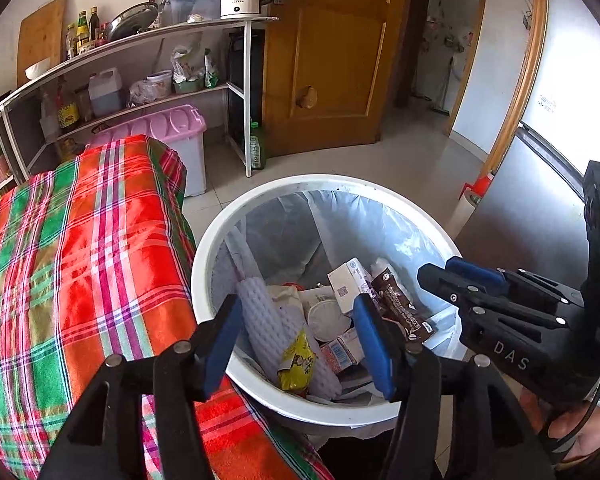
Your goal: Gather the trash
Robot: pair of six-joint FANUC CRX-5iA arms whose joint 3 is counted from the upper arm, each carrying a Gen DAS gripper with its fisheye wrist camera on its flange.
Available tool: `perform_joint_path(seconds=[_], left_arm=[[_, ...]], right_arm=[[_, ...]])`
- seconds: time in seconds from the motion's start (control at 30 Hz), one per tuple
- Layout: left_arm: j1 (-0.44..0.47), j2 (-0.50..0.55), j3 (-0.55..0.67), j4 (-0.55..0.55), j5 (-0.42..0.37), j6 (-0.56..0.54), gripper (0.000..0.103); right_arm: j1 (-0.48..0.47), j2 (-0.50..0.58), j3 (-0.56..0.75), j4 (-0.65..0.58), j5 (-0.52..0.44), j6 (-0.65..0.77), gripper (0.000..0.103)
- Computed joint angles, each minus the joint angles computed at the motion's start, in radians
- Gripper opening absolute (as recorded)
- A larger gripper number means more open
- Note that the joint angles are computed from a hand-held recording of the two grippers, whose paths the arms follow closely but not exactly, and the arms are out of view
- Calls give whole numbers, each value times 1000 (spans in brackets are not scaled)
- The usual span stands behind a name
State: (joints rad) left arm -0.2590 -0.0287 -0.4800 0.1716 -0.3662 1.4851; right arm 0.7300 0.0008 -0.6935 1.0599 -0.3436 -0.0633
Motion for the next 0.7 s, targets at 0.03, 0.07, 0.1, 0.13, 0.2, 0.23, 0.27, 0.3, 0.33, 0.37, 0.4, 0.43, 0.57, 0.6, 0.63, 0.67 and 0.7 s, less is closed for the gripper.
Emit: perform_joint_path(seconds=[0.03,0.07,0.1,0.13,0.2,0.23,0.27,0.3,0.33,0.37,0.4,0.43,0.57,0.6,0.63,0.67,0.7], left_arm=[[2,-10,-11,11,9,-7,60],[3,-21,-19,10,13,-6,61],[4,-32,-26,5,16,-3,61],[3,-45,-28,-17,18,18,61],[-3,-70,-20,-103,10,99,63],[-3,-83,-27,-114,14,111,64],[-2,-97,-40,-107,22,107,65],[1,-110,-51,-99,26,101,65],[-3,-123,-49,-137,20,138,65],[-14,-136,-38,-207,12,203,66],[-25,-148,-29,-274,1,264,66],[-34,-160,-24,-317,-8,308,66],[-64,-212,-23,-448,-39,448,66],[-73,-224,-21,-482,-49,478,66],[-77,-238,-25,-498,-52,496,66],[-80,-251,-32,-510,-51,509,67],[-83,-263,-39,-518,-52,517,68]], right_arm=[[0,-9,-9,20,1,-22,36],[-2,-18,-19,47,5,-48,36],[-5,-29,-31,84,10,-84,36],[-5,-43,-45,121,9,-122,37],[-3,-67,-68,187,2,-191,37],[-1,-78,-78,212,-2,-217,38],[5,-89,-86,228,-9,-234,38],[13,-100,-94,249,-22,-255,38],[23,-110,-100,262,-38,-267,39],[34,-122,-108,281,-53,-284,39],[41,-133,-115,302,-63,-302,40],[56,-142,-120,311,-84,-313,41],[113,-173,-139,332,-158,-345,43],[126,-180,-141,329,-172,-344,44],[147,-185,-142,318,-194,-341,44],[167,-191,-146,313,-219,-344,45],[183,-197,-152,318,-240,-356,45]])
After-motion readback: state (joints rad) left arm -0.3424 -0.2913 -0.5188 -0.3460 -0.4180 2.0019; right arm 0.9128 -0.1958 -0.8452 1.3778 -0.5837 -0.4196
